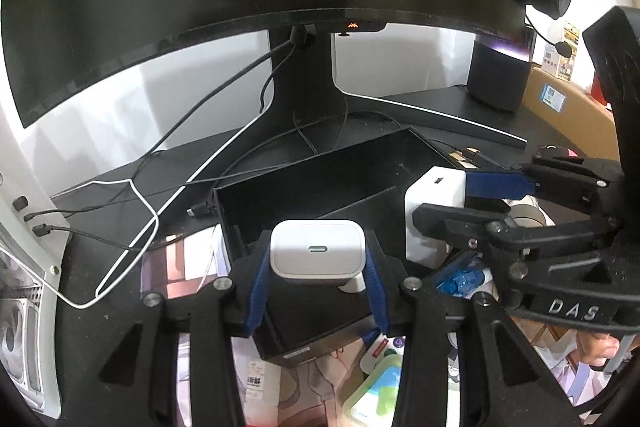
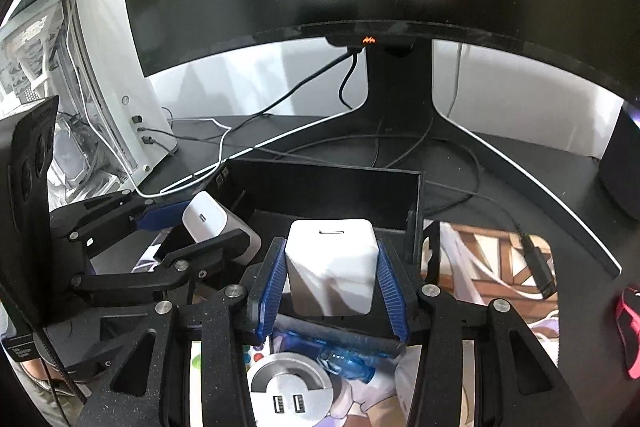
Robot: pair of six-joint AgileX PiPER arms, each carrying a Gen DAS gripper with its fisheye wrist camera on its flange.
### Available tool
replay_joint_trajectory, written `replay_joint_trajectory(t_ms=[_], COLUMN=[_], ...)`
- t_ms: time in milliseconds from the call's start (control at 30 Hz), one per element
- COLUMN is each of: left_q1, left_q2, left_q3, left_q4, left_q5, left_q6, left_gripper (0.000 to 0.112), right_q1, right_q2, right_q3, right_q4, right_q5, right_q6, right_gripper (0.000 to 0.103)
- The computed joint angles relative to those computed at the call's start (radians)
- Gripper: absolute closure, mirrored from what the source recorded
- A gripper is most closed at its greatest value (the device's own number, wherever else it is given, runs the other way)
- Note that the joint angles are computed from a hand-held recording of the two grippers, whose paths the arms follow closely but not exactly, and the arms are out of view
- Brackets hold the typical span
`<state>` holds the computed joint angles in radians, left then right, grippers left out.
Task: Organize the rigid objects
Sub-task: 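Lower both chargers into the black box and open both tools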
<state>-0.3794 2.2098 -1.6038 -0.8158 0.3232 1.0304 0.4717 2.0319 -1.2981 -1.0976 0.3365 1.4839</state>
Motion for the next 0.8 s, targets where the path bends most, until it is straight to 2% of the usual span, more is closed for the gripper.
replay_joint_trajectory(t_ms=[167, 300, 367, 633, 733, 767, 800], left_q1=[0.001, 0.000, -0.003, 0.016, 0.023, 0.025, 0.024], left_q2=[0.020, 0.014, 0.000, -0.066, -0.119, -0.143, -0.160], left_q3=[-0.029, -0.015, 0.010, 0.090, 0.165, 0.197, 0.219], left_q4=[0.078, 0.050, 0.010, -0.174, -0.321, -0.379, -0.414], left_q5=[0.028, 0.012, -0.015, -0.005, -0.008, -0.007, -0.009], left_q6=[-0.078, -0.049, -0.002, 0.172, 0.316, 0.377, 0.415], left_gripper=[0.071, 0.071, 0.071, 0.069, 0.068, 0.066, 0.059], right_q1=[0.006, 0.005, 0.006, 0.031, 0.051, 0.058, 0.065], right_q2=[0.006, 0.017, 0.015, -0.038, -0.080, -0.091, -0.106], right_q3=[-0.002, -0.016, -0.007, 0.041, 0.082, 0.091, 0.105], right_q4=[0.029, 0.069, 0.045, -0.050, -0.101, -0.108, -0.122], right_q5=[0.005, 0.016, 0.009, 0.031, 0.038, 0.043, 0.048], right_q6=[-0.020, -0.059, -0.031, 0.064, 0.118, 0.125, 0.140], right_gripper=[0.058, 0.058, 0.058, 0.058, 0.058, 0.058, 0.058])
